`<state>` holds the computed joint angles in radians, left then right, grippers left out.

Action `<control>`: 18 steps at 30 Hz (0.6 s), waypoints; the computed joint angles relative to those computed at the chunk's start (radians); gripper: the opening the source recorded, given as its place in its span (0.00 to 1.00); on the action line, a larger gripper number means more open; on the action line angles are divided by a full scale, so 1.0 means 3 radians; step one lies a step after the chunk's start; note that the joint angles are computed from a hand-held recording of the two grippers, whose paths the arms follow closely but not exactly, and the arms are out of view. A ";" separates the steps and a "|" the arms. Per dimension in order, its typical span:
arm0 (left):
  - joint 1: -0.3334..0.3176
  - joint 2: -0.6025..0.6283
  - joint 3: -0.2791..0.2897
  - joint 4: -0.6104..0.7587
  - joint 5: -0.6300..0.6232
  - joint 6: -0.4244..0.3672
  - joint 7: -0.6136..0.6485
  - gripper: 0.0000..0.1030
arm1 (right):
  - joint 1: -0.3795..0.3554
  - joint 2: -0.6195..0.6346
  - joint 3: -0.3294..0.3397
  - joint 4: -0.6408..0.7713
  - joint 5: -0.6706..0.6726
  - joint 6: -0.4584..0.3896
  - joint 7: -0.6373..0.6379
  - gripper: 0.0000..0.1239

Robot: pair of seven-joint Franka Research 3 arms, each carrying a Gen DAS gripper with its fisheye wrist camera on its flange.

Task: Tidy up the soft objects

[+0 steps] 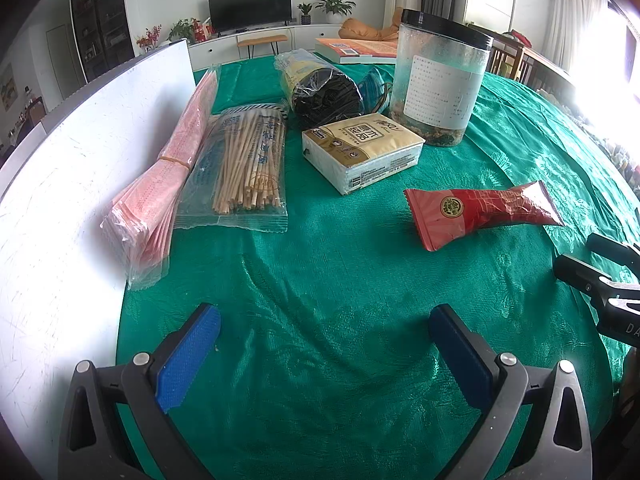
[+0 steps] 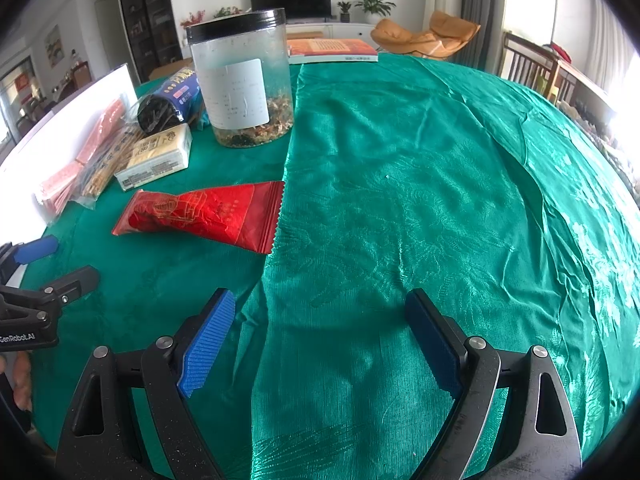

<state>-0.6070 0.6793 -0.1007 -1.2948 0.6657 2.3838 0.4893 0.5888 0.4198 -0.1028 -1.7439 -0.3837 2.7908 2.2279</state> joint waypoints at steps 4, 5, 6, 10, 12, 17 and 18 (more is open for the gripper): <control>-0.0001 0.0000 0.0001 0.0000 -0.0001 0.0000 0.0000 1.00 | -0.0036 -0.0015 0.0028 -0.0036 0.0051 0.0060 -0.0033 0.72; -0.0002 0.0001 0.0002 0.0001 0.0000 0.0000 -0.0002 1.00 | -0.0121 -0.0039 0.0109 -0.0078 0.0172 0.0123 -0.0133 0.72; -0.0001 0.0000 0.0001 -0.0001 0.0000 0.0002 -0.0001 1.00 | -0.0272 -0.0070 0.0258 -0.0124 0.0407 0.0187 -0.0315 0.72; -0.0002 0.0004 0.0002 0.0006 -0.0001 0.0002 0.0000 1.00 | -0.0813 -0.0133 0.0790 -0.0204 0.1081 0.0683 -0.1285 0.71; -0.0002 0.0005 0.0002 0.0007 -0.0002 0.0003 0.0000 1.00 | -0.1117 0.0031 0.1181 0.0147 0.1331 0.0348 -0.2119 0.72; 0.0000 -0.0003 0.0001 -0.0003 -0.0002 0.0018 0.0001 1.00 | -0.1051 0.0655 0.1412 0.1312 0.1299 -0.0732 -0.3367 0.70; 0.0000 -0.0004 0.0001 -0.0005 -0.0001 0.0020 0.0001 1.00 | -0.0960 0.0779 0.1374 0.1523 0.1248 -0.0914 -0.3501 0.69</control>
